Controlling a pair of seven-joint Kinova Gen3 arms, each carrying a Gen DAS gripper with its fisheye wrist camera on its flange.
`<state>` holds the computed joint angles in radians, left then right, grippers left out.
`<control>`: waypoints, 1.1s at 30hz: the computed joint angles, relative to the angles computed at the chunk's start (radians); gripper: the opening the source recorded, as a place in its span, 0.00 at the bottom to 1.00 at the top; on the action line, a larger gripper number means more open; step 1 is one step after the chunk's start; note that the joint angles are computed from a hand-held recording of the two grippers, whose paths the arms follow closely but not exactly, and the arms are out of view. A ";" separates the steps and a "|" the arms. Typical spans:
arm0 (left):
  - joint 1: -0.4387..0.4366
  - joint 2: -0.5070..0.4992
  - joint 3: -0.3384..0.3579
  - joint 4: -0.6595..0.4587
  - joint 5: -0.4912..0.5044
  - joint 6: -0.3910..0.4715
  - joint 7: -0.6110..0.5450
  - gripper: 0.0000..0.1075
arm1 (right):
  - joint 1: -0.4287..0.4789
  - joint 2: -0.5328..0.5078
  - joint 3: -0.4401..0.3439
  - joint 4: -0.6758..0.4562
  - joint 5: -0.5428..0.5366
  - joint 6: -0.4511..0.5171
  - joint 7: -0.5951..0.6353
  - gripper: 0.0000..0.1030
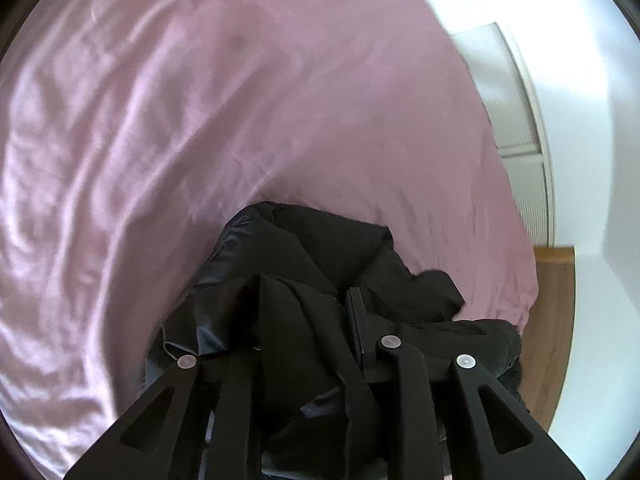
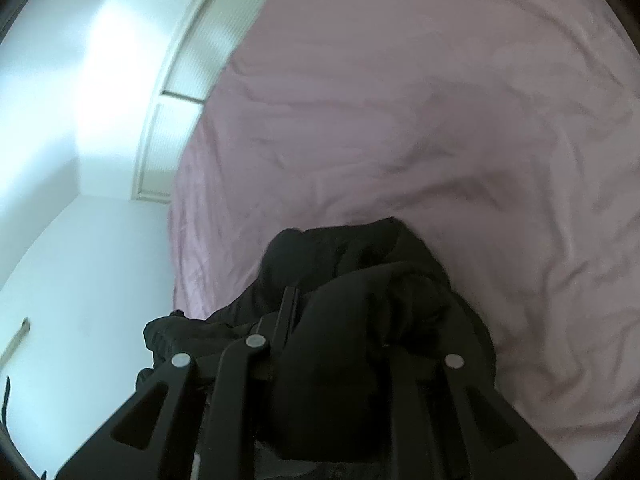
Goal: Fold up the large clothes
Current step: 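Lift the black jacket with both grippers and swing it out over the bed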
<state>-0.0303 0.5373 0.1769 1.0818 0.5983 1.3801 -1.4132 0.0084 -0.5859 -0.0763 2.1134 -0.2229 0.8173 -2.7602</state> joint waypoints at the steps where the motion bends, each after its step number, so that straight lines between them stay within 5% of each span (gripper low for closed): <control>1: 0.007 0.012 0.000 0.005 0.002 -0.013 0.003 0.22 | 0.002 0.023 0.002 0.011 -0.002 -0.015 -0.003 0.18; 7: -0.007 0.034 0.018 0.070 0.063 -0.090 -0.005 0.35 | 0.007 0.105 0.002 0.047 -0.009 -0.067 -0.034 0.23; 9: -0.028 0.019 0.027 0.100 0.112 -0.125 -0.008 0.56 | 0.012 0.106 -0.003 0.054 -0.009 -0.086 -0.055 0.30; 12: -0.065 0.001 0.042 0.123 0.188 -0.156 -0.028 0.74 | 0.020 0.086 -0.014 0.068 -0.009 -0.128 -0.085 0.52; 24: -0.076 -0.048 0.008 -0.019 0.124 -0.108 -0.009 0.77 | 0.077 0.054 -0.062 -0.040 0.088 -0.043 -0.178 0.67; 33: -0.042 -0.161 -0.013 -0.100 -0.013 -0.048 -0.099 0.78 | 0.124 0.000 -0.130 -0.231 0.207 0.161 -0.188 0.69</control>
<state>-0.0719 0.3763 0.1644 0.9822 0.5857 1.3319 -1.5126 0.1323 -0.5860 -0.2059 1.8826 -0.0154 0.9786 -2.9477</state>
